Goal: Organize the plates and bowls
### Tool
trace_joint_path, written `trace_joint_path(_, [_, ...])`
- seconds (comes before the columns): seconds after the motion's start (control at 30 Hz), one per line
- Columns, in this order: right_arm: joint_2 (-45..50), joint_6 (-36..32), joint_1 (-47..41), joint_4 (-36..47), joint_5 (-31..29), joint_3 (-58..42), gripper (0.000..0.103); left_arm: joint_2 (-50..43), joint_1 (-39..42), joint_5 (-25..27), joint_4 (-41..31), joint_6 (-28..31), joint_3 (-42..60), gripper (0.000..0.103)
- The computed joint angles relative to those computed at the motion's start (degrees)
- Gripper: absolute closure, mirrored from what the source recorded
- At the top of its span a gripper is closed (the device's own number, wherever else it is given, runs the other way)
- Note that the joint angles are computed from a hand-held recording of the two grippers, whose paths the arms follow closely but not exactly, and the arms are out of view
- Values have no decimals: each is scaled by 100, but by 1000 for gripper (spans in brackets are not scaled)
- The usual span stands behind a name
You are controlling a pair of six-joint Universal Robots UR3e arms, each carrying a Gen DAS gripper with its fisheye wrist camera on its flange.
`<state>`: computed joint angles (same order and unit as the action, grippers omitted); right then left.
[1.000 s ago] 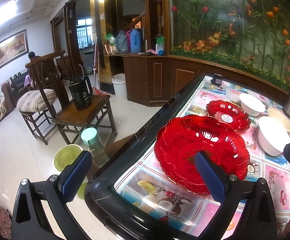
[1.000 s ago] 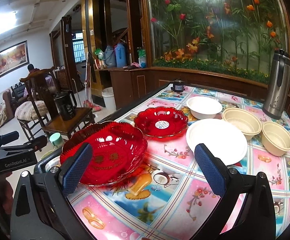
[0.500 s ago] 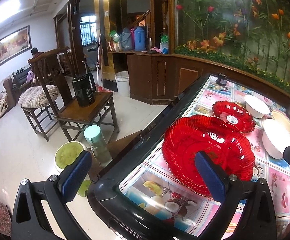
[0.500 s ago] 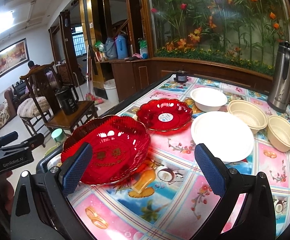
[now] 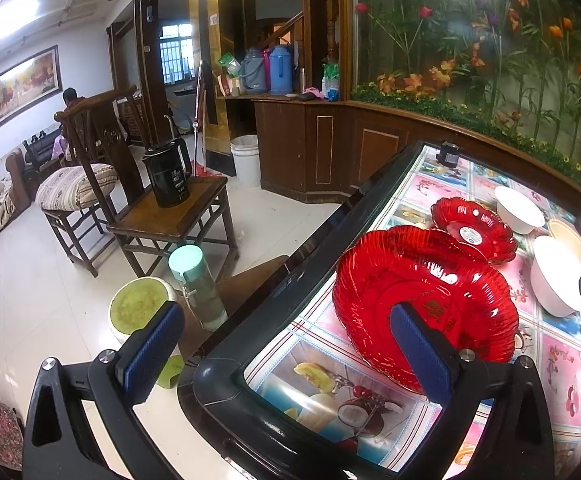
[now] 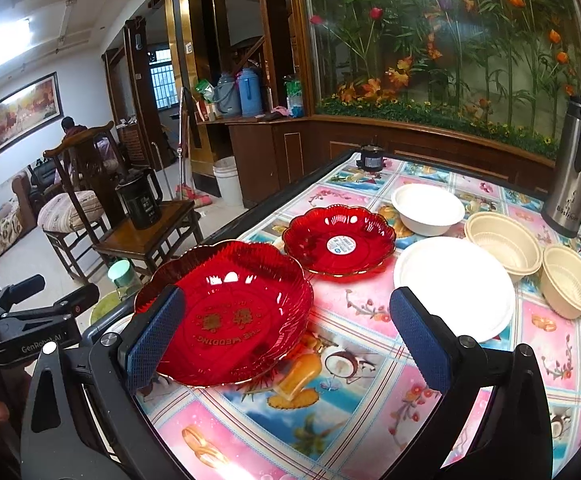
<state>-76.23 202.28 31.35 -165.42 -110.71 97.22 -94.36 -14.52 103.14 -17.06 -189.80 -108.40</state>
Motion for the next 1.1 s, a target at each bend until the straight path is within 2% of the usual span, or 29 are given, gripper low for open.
trace_joint_path(0.33, [152, 186, -66, 389, 143, -181, 0, -30, 71, -41, -300, 0, 124, 1])
trace_joint_path(1.1, [197, 245, -163, 450, 87, -110, 0, -178, 255, -220, -325, 54, 167, 1])
